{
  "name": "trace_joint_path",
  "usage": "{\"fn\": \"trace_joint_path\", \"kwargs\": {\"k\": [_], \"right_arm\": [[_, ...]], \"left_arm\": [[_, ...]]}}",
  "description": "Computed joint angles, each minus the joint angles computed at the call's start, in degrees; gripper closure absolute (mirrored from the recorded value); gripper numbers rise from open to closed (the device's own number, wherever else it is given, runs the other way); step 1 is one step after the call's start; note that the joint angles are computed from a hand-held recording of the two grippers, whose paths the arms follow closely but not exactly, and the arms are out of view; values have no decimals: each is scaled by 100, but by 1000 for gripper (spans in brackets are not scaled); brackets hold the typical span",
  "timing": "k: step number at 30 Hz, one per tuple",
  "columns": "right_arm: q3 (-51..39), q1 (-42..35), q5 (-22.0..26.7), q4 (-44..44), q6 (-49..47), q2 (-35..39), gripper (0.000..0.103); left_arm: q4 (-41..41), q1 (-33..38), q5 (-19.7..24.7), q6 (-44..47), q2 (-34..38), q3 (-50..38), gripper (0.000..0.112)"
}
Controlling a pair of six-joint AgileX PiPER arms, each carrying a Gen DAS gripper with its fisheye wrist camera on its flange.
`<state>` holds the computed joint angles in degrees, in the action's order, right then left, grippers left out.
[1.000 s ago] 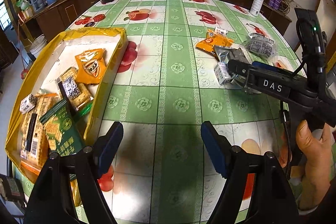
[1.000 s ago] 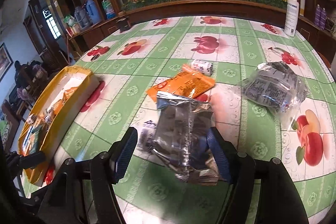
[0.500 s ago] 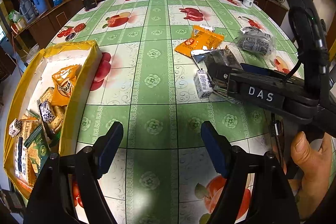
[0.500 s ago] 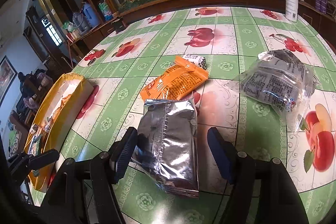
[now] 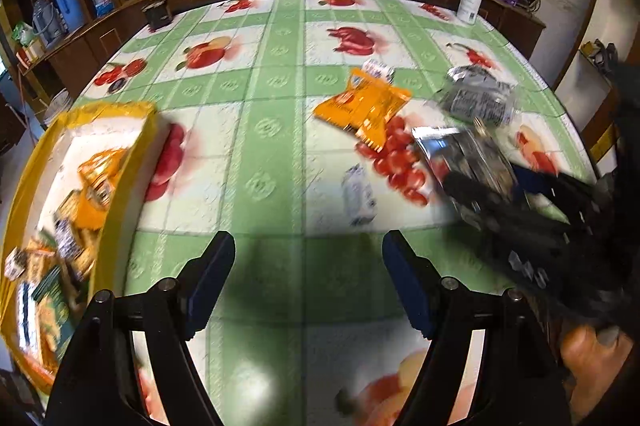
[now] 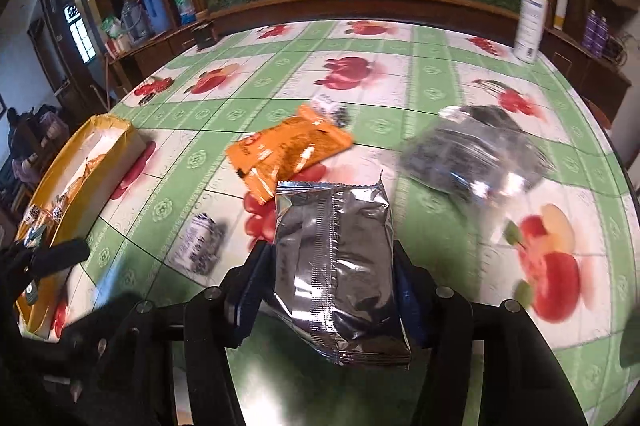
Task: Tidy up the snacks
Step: 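Lift the silver foil bag with the right tool while the left tool grasps a white candy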
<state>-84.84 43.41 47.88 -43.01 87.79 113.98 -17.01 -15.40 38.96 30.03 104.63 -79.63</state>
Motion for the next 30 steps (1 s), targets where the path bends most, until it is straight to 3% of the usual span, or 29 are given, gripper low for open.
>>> {"fn": "trace_joint_path", "kwargs": {"k": [7,8,9,10,12,15,23,30], "right_arm": [[1790,411,-543,-1643,2638,-1142,44],[1878,464,-472,-1806,2846,-1197,44],[1911,485,-429,-1891,2948,-1227,44],[1942,494,-421,-1987,3057,-1251,44],[1933,482,-468,-2085,3114,-1239,44],[1828,438,-632,-2047,3013,-1139,44],[1397,601,-810,-2006,2728,-879,44],[387,1055,-555,-1631,2090,-332,44]], "left_arm": [[365,-440,42,-676,763,-626,39],[352,-445,-67,-690,774,-555,46],[254,-433,-310,-585,687,-371,61],[208,-420,-447,-526,629,-255,66],[148,-366,-433,-503,592,-218,101],[66,-222,-394,-485,490,-123,101],[-74,489,-953,-160,-551,855,101],[-458,1377,-1130,333,-1039,1228,101]]}}
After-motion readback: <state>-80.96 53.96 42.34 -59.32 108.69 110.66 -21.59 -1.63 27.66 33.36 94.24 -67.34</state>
